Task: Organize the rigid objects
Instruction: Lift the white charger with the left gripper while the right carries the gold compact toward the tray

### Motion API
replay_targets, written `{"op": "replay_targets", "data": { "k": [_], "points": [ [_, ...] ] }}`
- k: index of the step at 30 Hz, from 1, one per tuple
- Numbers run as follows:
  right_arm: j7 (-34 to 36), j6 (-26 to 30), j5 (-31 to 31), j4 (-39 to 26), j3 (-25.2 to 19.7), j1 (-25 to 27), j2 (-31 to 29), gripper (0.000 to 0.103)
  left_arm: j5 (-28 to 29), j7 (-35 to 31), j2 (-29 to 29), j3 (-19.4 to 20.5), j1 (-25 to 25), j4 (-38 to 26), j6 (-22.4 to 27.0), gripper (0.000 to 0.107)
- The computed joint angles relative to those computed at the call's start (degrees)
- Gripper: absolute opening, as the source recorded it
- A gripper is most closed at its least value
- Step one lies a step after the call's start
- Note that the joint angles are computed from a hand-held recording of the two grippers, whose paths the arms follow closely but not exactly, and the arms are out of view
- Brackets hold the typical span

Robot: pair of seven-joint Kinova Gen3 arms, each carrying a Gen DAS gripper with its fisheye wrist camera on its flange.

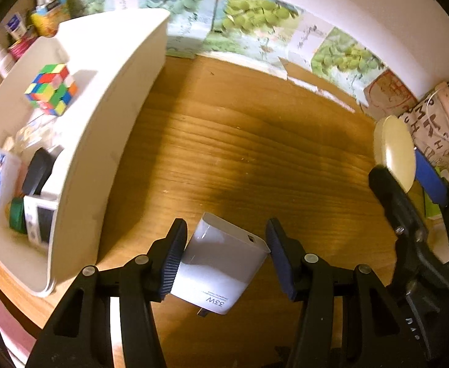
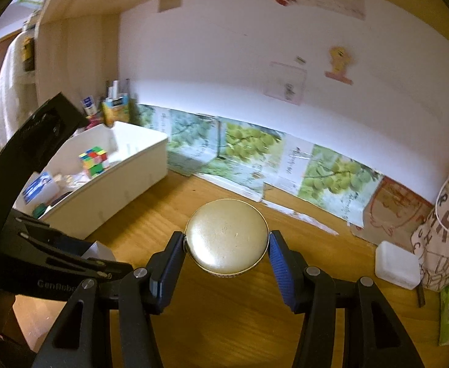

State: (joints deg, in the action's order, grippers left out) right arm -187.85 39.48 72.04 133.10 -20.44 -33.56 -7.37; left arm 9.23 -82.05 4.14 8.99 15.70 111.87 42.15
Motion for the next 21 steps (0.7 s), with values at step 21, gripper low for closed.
{"op": "replay_targets", "data": {
  "k": [21],
  "points": [
    [1.2, 4.45, 1.53, -3.38, -4.26, -7.01, 0.26, 0.056, 11.96, -12.89, -16.28, -8.14, -1.64, 12.53, -12.67, 0.057]
  ]
}}
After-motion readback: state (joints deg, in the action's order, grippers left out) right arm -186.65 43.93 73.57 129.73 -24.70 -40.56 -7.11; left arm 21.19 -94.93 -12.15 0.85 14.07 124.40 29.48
